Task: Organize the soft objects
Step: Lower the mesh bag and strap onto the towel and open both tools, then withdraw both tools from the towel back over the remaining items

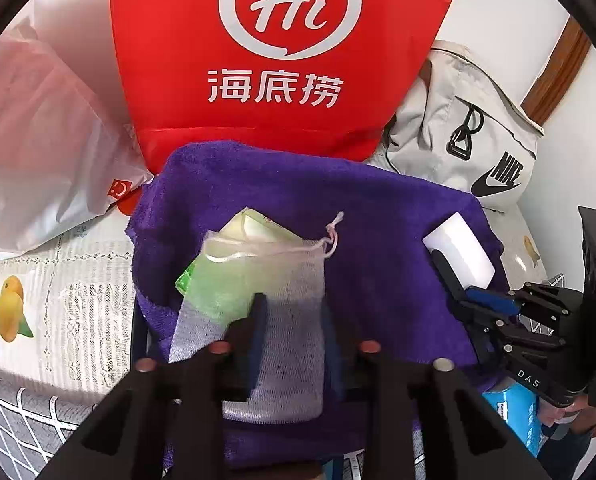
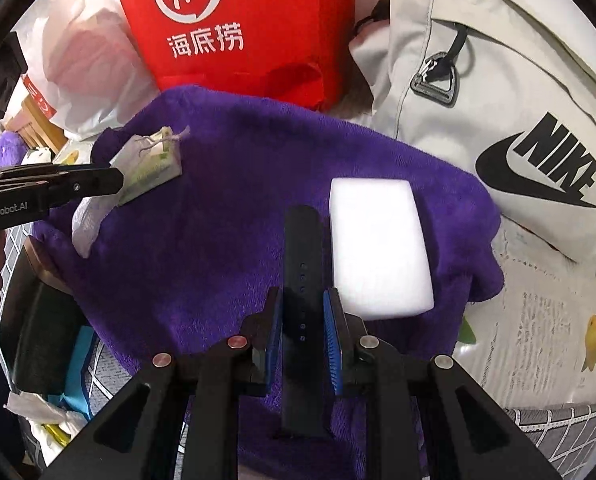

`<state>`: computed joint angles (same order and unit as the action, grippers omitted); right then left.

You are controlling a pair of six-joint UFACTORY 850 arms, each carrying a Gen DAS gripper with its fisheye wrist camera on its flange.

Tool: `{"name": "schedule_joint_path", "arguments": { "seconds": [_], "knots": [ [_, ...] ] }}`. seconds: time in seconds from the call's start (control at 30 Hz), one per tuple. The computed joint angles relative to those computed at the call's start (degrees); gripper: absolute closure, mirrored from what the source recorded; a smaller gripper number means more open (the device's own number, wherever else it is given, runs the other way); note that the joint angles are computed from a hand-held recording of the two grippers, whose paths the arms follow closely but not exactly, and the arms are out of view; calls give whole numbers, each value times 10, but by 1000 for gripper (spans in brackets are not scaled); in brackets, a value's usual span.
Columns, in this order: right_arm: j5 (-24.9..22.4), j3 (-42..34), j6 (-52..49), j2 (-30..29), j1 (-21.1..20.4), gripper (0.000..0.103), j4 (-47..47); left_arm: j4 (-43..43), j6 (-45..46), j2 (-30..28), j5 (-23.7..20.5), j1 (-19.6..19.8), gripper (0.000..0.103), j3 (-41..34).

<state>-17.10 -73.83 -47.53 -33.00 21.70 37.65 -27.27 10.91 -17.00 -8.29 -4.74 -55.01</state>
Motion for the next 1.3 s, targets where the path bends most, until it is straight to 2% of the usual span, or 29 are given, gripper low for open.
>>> {"name": "schedule_joint_path", "arguments": {
  "seconds": [0.1, 0.13, 0.17, 0.23, 0.3, 0.37, 0.47, 0.7, 0.87, 1.13, 1.3],
  "knots": [
    [-5, -6, 6, -4, 2, 81, -4, 16, -14, 4, -1, -3, 69, 1],
    [-9, -7, 5, -5, 2, 77, -4, 19, -18, 7, -2, -3, 65, 2],
    [-11, -8, -7, -5, 2, 74, 6, -3, 1, 11, -3, -3, 56, 4],
    [-14, 0, -61, 1, -3, 62, 55, -84, 78, 23, 0, -1, 47, 12],
    [-10, 8, -93, 10, -4, 62, 88, -83, 72, 35, 9, -3, 46, 19],
    [-3, 18, -123, 23, -3, 62, 122, -31, 16, 48, 14, -6, 46, 27],
    [-3, 36, -171, 45, -5, 62, 173, -43, 22, 70, 14, -7, 46, 42],
    [3, 90, -207, 102, 1, 62, 222, 237, -264, 136, 8, -27, 46, 88],
    [24, 165, -254, 171, 15, 62, 270, 414, -448, 205, -3, -57, 46, 141],
    [35, 296, -356, 291, 33, 62, 378, 546, -619, 309, -29, -109, 46, 235],
    [45, 374, -404, 358, 43, 62, 435, 541, -657, 358, -37, -129, 46, 292]
  ]
}}
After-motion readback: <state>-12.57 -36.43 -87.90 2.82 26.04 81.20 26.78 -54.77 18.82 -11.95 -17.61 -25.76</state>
